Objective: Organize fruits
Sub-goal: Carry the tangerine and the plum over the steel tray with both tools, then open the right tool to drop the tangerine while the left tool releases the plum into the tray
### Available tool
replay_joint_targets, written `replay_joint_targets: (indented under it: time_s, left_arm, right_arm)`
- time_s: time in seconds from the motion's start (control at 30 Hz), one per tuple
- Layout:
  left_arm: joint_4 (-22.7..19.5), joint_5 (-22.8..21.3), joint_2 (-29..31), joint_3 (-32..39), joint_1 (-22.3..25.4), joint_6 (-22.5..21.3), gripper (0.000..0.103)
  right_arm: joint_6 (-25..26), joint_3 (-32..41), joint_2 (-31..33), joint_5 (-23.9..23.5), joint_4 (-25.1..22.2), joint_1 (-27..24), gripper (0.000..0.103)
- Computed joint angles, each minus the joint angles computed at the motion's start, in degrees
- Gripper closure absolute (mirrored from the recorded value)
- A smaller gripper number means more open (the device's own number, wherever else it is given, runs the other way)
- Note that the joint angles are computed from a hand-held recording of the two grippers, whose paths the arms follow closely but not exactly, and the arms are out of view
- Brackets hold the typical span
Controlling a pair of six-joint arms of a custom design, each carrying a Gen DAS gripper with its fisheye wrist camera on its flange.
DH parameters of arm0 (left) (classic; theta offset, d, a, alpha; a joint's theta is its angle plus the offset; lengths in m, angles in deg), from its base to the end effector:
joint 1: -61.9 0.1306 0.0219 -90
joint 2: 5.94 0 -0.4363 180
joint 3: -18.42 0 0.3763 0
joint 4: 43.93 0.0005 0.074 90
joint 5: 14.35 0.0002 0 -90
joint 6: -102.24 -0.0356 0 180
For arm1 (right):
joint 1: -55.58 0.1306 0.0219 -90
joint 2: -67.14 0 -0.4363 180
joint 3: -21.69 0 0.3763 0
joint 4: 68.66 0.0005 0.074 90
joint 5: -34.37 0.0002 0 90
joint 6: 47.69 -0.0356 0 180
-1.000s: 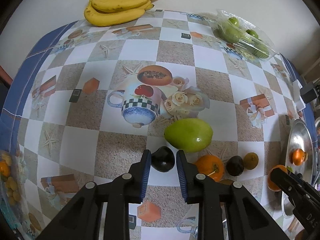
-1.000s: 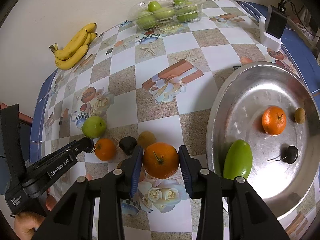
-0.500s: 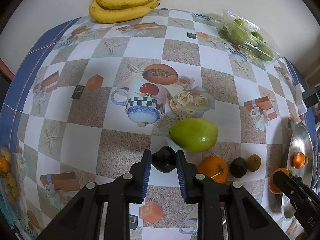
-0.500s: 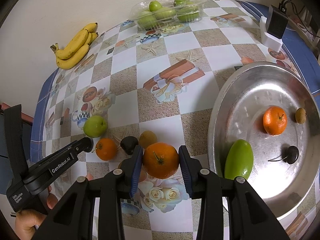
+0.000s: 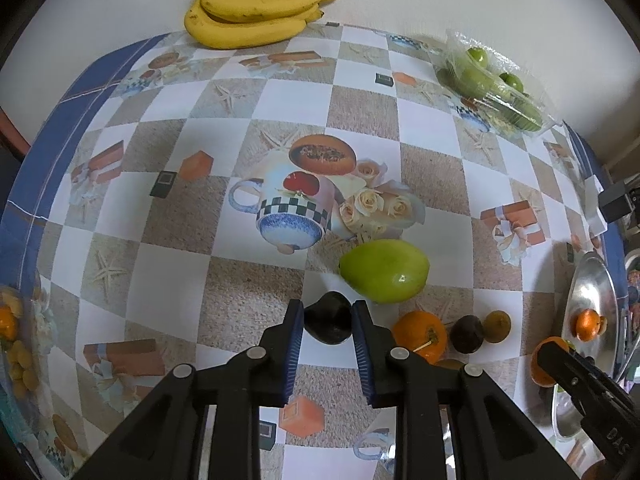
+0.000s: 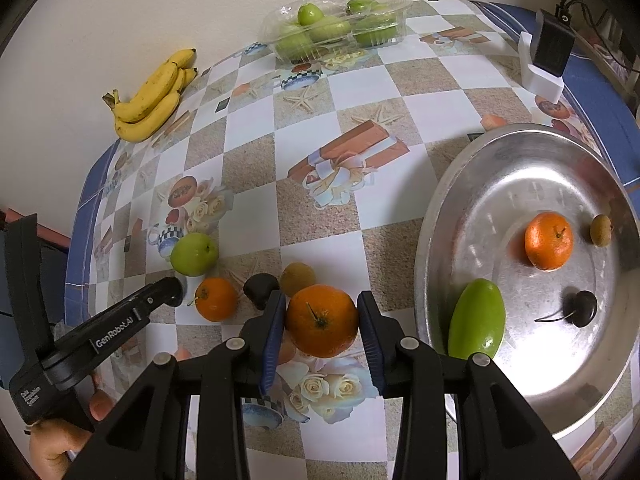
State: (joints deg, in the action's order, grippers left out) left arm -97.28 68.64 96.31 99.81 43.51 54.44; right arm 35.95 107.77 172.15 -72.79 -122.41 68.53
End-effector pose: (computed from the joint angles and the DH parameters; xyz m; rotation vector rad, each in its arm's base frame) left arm 0.4716 -0.1527 0.3177 -0.6099 2.7760 -0.0485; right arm 0.5073 0.1269 0.3268 -0.2294 2.8447 0.4973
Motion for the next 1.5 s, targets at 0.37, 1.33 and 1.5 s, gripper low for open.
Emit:
replay_joint_targets:
  time_s: [0.37,1.33,1.5]
  left_arm:
    - [-0.6,-1.5,-1.8,1.4,-1.3,0.7,0.076]
    - [-3.7,-4.8,6.5,18.1,-15.4,-7.3,0.076]
    - [-2.4,-2.5,9.4,21.2,-17.7,-10.0,0.076]
  right_arm:
    - [-0.2,0.1,-0.3,0.0,-0.6,-0.9,0.065]
    - [-5.4,1.2,-0.4,3.9,-0.7,-15.4,0.065]
    - [-5.9,1.5,-0.2,4.2,-0.4,-17.4,0.065]
